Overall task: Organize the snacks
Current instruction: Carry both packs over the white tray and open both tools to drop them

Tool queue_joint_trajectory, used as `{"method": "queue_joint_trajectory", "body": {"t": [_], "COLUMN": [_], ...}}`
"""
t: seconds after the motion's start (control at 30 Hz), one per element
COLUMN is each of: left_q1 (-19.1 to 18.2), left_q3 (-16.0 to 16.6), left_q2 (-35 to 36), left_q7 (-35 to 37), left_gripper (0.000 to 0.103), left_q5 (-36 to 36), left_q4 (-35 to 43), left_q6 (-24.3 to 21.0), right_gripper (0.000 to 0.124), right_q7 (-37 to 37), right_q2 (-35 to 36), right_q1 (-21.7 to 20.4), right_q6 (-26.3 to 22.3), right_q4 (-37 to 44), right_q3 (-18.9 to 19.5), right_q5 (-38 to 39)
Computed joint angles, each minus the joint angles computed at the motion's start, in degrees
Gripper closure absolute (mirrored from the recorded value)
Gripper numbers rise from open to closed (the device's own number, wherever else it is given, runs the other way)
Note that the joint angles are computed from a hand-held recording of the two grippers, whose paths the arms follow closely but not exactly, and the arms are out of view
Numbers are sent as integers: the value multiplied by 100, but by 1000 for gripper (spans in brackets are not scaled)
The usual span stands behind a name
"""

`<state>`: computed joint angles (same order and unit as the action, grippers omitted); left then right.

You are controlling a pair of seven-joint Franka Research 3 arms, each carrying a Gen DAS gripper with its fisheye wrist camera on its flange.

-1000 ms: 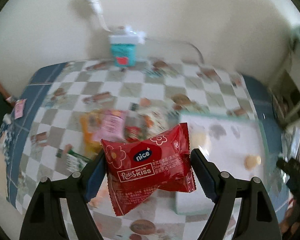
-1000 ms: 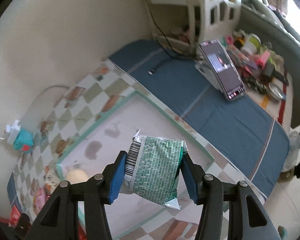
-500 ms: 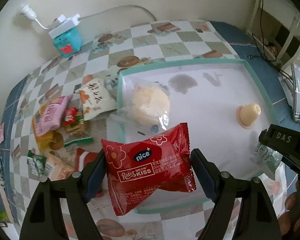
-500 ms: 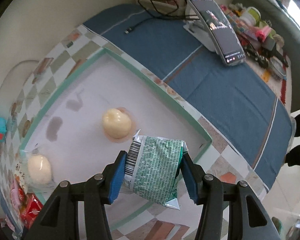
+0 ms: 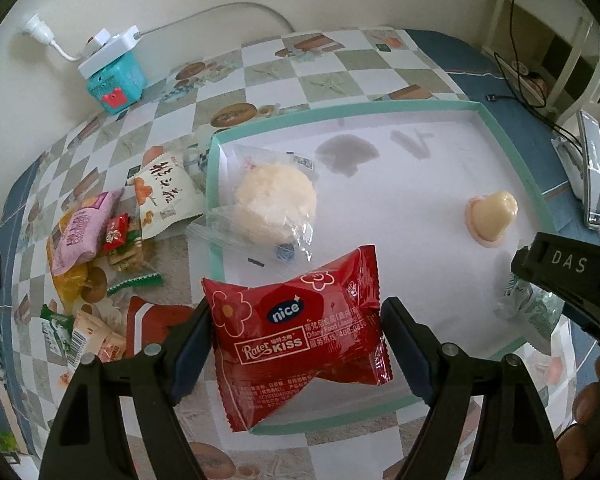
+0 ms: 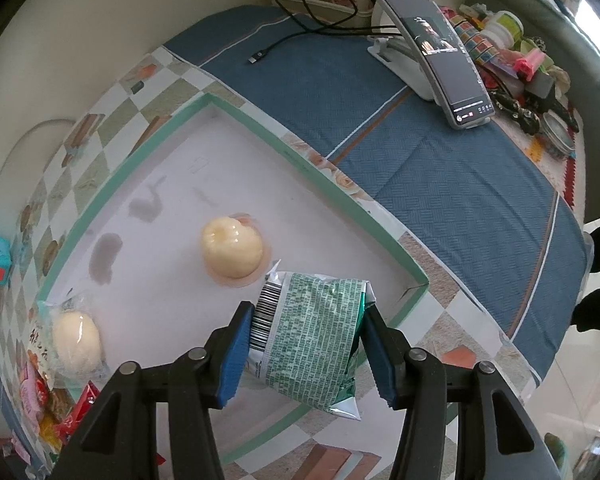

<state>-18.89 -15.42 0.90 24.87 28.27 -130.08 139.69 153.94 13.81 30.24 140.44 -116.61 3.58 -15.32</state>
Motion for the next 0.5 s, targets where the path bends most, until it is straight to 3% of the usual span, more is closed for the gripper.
{"method": "queue_joint_trajectory", "body": {"t": [0.5], "left_q1": [48], "left_q3": [26], "left_q2": [-54], "left_q7": [185], "left_gripper": [15], "left_q5": [-379], "left_q4": [-86], "left_q6": [125], "right_gripper": [67], "right_q7": [-154], "right_q2": [68], "right_q1": [13], "right_q6": [-14], "right_q4": [78], "right_q3": [-14], "right_q5": [19]}}
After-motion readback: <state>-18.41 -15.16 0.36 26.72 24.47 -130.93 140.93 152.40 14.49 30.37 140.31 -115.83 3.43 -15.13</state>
